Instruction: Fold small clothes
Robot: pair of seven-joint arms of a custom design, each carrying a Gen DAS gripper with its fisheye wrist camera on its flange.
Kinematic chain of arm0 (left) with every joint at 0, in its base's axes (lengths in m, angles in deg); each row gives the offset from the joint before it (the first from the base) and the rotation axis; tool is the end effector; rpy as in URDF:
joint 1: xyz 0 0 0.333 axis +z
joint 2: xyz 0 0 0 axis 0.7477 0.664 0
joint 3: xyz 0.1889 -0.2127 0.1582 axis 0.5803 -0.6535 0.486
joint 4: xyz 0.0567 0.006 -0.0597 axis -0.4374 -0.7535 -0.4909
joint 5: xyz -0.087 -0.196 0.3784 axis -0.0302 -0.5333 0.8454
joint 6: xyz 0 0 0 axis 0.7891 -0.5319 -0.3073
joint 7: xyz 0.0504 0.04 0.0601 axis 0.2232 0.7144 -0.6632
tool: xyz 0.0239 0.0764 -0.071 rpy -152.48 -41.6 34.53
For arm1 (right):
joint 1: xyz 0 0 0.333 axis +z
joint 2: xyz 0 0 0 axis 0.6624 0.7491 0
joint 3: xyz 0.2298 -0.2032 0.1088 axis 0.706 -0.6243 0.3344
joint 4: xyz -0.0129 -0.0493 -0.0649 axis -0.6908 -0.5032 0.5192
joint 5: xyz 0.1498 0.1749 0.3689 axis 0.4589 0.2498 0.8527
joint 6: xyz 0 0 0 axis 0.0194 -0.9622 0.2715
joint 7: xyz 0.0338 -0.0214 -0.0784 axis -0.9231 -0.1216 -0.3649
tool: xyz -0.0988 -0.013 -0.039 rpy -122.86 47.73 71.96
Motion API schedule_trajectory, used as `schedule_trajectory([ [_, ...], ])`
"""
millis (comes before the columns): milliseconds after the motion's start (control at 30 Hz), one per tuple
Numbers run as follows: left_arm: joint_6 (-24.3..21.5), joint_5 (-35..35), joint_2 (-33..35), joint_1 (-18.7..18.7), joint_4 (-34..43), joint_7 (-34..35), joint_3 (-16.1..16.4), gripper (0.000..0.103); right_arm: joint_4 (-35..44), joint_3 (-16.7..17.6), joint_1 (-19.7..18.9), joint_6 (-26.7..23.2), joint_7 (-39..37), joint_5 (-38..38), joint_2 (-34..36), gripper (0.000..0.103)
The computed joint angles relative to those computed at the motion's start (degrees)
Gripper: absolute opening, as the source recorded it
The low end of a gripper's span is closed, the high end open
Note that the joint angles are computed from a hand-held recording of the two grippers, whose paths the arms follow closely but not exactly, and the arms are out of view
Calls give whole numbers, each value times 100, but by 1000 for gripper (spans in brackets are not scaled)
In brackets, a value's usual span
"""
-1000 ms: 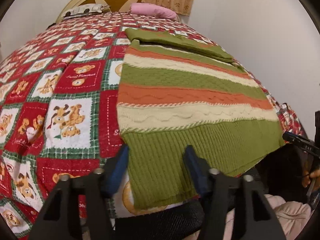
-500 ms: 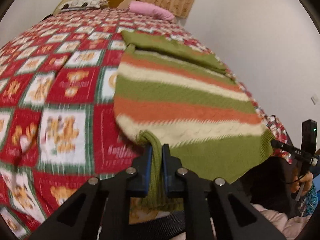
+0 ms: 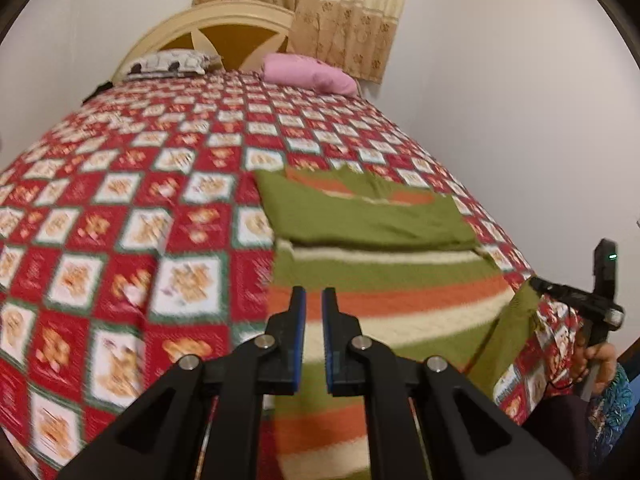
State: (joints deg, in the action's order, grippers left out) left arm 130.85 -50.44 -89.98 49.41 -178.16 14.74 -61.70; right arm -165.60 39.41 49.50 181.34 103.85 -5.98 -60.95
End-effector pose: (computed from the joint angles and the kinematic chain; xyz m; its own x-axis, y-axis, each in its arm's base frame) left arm 0.4295 -0.2538 0.5573 0.3116 -0.9229 0.2262 -0.5733 -0.3724 -0.7298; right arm 0.6714 0.1620 0.5061 0.5057 -0.7871 -0.3532 -0.7463 -0.1937 -0.6369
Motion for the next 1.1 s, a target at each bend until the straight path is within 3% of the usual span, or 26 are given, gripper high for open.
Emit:
schedule_trajectory([
  [133, -6, -88, -436, -187, -416, 436, 173, 26, 319, 2, 49, 197, 621, -512, 492, 4],
  [267, 328, -602, -630, -723, -915, 1454, 504, 76, 366, 138, -56, 267, 750, -701, 647, 4],
  [300, 470, -739, -629, -845, -1007, 1697, 560, 84, 346, 171, -88, 280, 739, -690, 630, 4],
  [367, 668, -933, -512, -1032, -1045, 2180, 595, 89, 349, 203, -113, 291, 757, -722, 627, 4],
  [400, 729, -930, -388, -1011, -972, 2362, 511, 93, 335, 212, -114, 312, 762, -755, 619, 4],
  [467, 754, -650, -139, -582, -708, 2340, 35, 97, 310, 227, -109, 358, 779, -815, 610, 4],
  [500, 810, -448, 36, -322, -560, 2199, -207, 97, 303, 230, -101, 389, 798, -851, 612, 4],
  [567, 1037, -483, 496, -288, -360, 2216, -175, 97, 287, 242, -99, 426, 837, -885, 604, 4],
  [633, 976, -525, 973, -327, -124, 2265, -94, 79, 270, 261, -112, 428, 827, -877, 583, 4],
  [667, 815, -616, 1218, -426, 3, 2337, 18, 56, 259, 279, -131, 407, 774, -833, 563, 4],
  [700, 764, -865, 1360, -439, 54, 2456, 55, 42, 223, 324, -194, 375, 620, -641, 507, 5],
  [733, 1034, -772, 1378, -577, -52, 2174, 266, 41, 191, 372, -272, 315, 410, -346, 449, 5],
  [767, 1325, -758, 1291, -584, -192, 1979, 326, 34, 173, 407, -353, 221, 171, 11, 396, 6],
  [800, 1506, -916, 1231, -648, -294, 1933, 436, 21, 132, 435, -452, 128, -128, 504, 308, 10],
  [833, 1673, -1158, 1188, -727, -396, 1925, 559, 16, 81, 403, -459, 141, -308, 799, 237, 14],
  [900, 2068, -1594, 1088, -743, -641, 1791, 669, 14, -64, 287, -406, 343, -583, 1177, 65, 29],
  [967, 2275, -1853, 1085, -701, -731, 1817, 624, 12, -167, 160, -311, 479, -681, 1198, -42, 31],
  [1100, 2029, -1648, 1146, -337, -529, 1778, 152, 16, -461, -25, -103, 732, -699, 639, -225, 31],
])
